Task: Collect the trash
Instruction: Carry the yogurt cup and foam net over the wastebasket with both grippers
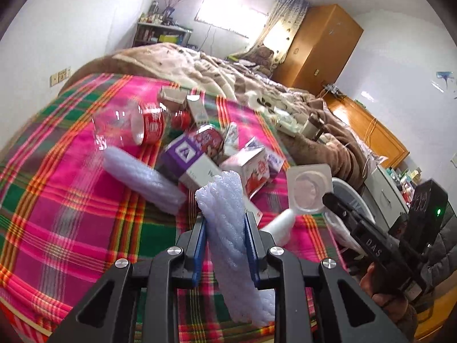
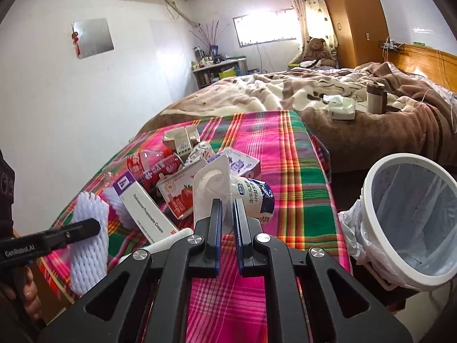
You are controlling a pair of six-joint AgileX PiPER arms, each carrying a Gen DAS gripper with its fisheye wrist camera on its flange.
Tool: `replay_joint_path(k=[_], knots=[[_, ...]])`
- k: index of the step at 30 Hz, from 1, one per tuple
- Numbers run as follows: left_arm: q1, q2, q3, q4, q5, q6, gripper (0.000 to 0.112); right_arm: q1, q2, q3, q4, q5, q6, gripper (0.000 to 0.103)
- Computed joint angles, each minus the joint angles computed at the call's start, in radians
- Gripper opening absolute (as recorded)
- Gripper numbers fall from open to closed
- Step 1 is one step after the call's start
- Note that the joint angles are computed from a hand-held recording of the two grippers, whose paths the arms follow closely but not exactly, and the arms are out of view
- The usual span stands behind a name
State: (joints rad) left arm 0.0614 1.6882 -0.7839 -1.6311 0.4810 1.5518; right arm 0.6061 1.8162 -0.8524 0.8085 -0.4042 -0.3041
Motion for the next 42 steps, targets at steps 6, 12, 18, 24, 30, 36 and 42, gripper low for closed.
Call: replay_joint_path(k=[6, 12, 18, 24, 30, 36, 42], knots=[[-0.041, -0.035, -0.042, 0.041, -0.010, -0.048, 0.026, -0.002, -0.063, 0.047, 0.014, -0.037, -0.004, 0.008], [-0.151, -0.039, -0.101, 0.055, -0.070, -0.073, 0.026, -0.020, -0.143, 0.109, 0.080, -0.074, -0.073, 0.008], [-0.284, -0.022, -0.171, 0.080, -0.150, -0.111, 0.026, -0.060, -0.213, 0.172, 0.144, -0.117, -0.131, 0.008], [-0.408, 0.027, -0.265, 0.121, -0.202, -0.162, 0.026, -0.138, -0.250, 0.209, 0.153, -0.120, -0.136, 0.008], [-0.505, 0.128, -0.410, 0.269, -0.201, -0.316, 0.026, -0.205, -0.270, 0.237, 0.167, -0.114, -0.161, 0.008], [-0.572, 0.243, -0.564, 0.441, -0.174, -0.494, 0.026, -0.291, -0.272, 0.265, 0.142, -0.077, -0.140, 0.008], [-0.601, 0.326, -0.666, 0.523, -0.140, -0.588, 0.026, -0.365, -0.238, 0.264, 0.078, -0.040, -0.073, 0.008]])
